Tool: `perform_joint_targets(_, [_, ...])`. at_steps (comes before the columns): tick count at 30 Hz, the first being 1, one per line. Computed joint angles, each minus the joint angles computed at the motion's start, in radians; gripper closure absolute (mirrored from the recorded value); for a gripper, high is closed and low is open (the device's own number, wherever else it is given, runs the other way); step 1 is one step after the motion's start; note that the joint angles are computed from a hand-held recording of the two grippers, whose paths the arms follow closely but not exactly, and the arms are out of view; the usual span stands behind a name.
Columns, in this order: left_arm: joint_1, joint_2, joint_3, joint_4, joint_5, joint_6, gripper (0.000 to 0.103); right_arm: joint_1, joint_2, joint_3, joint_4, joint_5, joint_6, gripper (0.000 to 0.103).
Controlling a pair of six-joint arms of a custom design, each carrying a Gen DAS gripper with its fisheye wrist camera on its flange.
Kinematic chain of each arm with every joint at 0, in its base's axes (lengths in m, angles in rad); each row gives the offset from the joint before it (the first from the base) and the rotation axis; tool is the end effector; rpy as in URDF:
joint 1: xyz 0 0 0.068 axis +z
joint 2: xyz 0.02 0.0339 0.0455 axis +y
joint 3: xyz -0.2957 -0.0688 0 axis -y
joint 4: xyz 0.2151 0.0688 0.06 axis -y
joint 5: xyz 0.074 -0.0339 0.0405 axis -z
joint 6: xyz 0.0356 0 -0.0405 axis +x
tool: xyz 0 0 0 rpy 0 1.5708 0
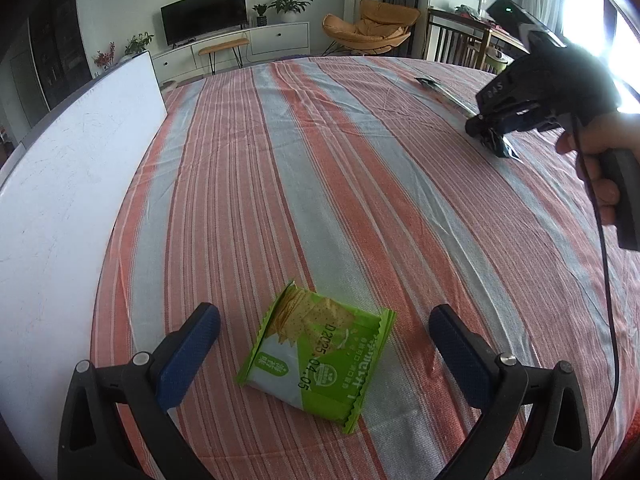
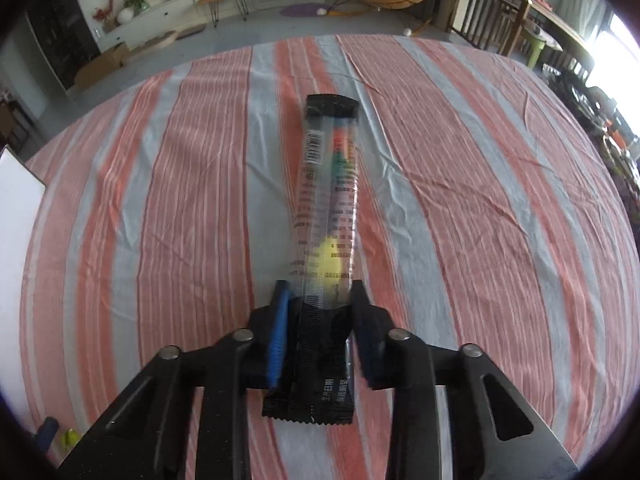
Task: Organize snacks
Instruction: 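Grasp and lift the clear tube snack with black ends using the right tool, then grasp and lift the green chip bag with the left tool while right tool holds tube snack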
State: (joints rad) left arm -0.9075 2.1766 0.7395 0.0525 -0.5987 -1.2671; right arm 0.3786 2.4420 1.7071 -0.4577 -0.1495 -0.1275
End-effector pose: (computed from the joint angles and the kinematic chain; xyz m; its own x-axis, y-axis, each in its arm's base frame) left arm 0.1979 -0.2206 0.0498 -0.7408 -0.3322 -0.5838 -0.4019 0.9156 -0.0110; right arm 0.4500 0.1847 0.1027 -0.8035 -0.4550 -0.3838 -0.5230 0.8475 0.0903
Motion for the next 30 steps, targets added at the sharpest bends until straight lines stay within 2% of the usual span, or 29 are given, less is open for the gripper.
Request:
perform_joint_targets(2, [0.001, 0.001, 0.001, 0.000, 0.000, 0.001, 0.000, -0.033, -0.078, -0.153, 0.052, -0.062, 0.008, 0.082])
perform_joint_targets(10, [-0.001, 0.004, 0.008, -0.009, -0.001, -0.001, 0.000, -0.216, -0.451, -0.917, 0.376, -0.252, -0.096, 0.083])
perform_joint_targets(14, [-0.002, 0.005, 0.010, -0.012, -0.002, -0.004, 0.000, -0.270, -0.612, -1.213, 0.575, -0.211, -0.173, 0.082])
perform_joint_targets(18, [-0.002, 0.005, 0.011, -0.012, -0.002, -0.004, 0.000, -0.255, -0.657, -1.375, 0.785, -0.168, -0.173, 0.082])
perform_joint_targets(21, [-0.002, 0.005, 0.010, -0.012, -0.002, -0.003, 0.000, -0.249, -0.624, -1.466, 0.976, -0.163, -0.134, 0.074])
perform_joint_targets(24, [-0.002, 0.005, 0.010, -0.011, -0.002, -0.003, 0.000, -0.233, -0.608, -1.517, 1.071, -0.156, -0.134, 0.046])
perform_joint_targets(25, [-0.002, 0.005, 0.011, -0.012, -0.002, -0.003, 0.000, -0.222, -0.606, -1.522, 1.079, -0.146, -0.131, 0.030])
perform_joint_targets(30, [-0.002, 0.004, 0.010, -0.012, -0.002, -0.003, 0.000, -0.222, -0.570, -1.527, 1.142, -0.147, -0.115, 0.028])
